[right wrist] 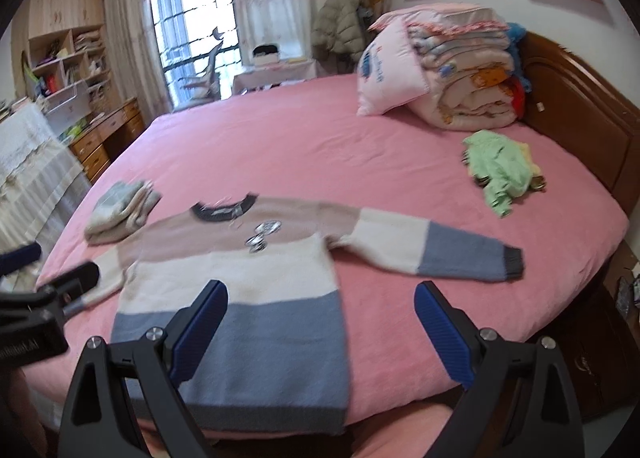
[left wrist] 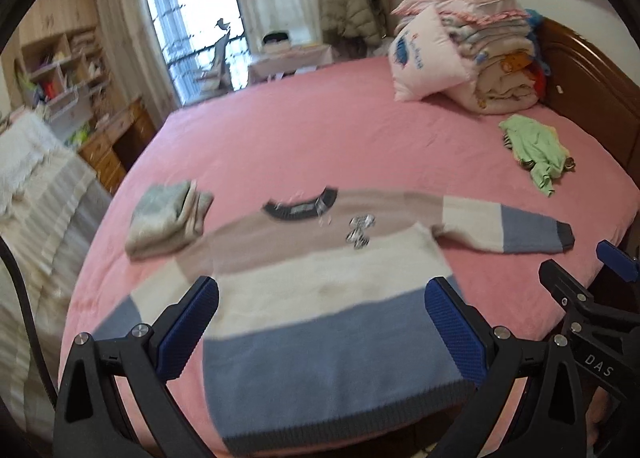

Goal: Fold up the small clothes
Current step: 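Move the right gripper to the dark grey sleeve cuff and grasp it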

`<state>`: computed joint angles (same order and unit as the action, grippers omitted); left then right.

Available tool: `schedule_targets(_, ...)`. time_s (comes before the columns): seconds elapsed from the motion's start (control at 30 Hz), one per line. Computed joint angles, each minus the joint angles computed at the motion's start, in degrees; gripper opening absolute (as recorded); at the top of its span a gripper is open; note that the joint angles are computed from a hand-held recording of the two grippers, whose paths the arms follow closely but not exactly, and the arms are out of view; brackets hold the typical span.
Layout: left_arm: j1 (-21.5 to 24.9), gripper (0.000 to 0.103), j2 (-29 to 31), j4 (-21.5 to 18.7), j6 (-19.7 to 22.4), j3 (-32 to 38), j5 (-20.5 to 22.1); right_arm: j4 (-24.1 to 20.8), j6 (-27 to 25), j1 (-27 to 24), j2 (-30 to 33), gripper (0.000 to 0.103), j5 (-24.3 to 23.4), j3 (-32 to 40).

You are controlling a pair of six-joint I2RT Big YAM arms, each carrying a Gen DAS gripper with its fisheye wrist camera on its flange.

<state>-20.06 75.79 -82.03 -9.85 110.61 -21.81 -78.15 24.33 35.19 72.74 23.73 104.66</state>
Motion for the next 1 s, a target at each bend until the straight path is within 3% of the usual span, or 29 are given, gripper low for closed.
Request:
schedule_targets(0.17,-4.35,0.102,5.72,5.31,3.27,5.17,-3.65,1.78,-3.68,-6.36,-0.9,0.095,3.23,-1.96)
schedule_targets(0.27,-5.88,0.102,10.84,5.7,4.67,9.41,-4.13,2.89,-5.17,-11.88,-1.4,0.095,2.53,-3.4)
schedule_targets(0.4,-6.71,0.102,17.19,6.0,7.22,12.35,-2.06,4.53,-7.42,-20.43,-2.09,0.093,-2.22,-5.96)
schedule_targets(0.53,-7.78,0.102,22.42,6.72,10.33,11.66,-0.97,5.3,-7.4,-28.76,-1.7,0.091,-10.8,-8.51)
schedule_targets(0.67,-8.93,0.102,27.85,6.28,11.26,12.38,0.55,7.16,-6.58,-35.8,-1.04,0.08,-18.63,-12.84)
schedule_targets(0.9,-12.31,0.102,34.5,9.24,16.57,14.71,-3.36,10.27,-0.01,-42.8,0.47,0.071,-29.36,-19.98)
schedule_targets(1.0,-13.04,0.102,37.05,9.21,17.82,16.95,-3.82,11.56,1.18,-43.65,1.72,0.07,-30.39,-21.27)
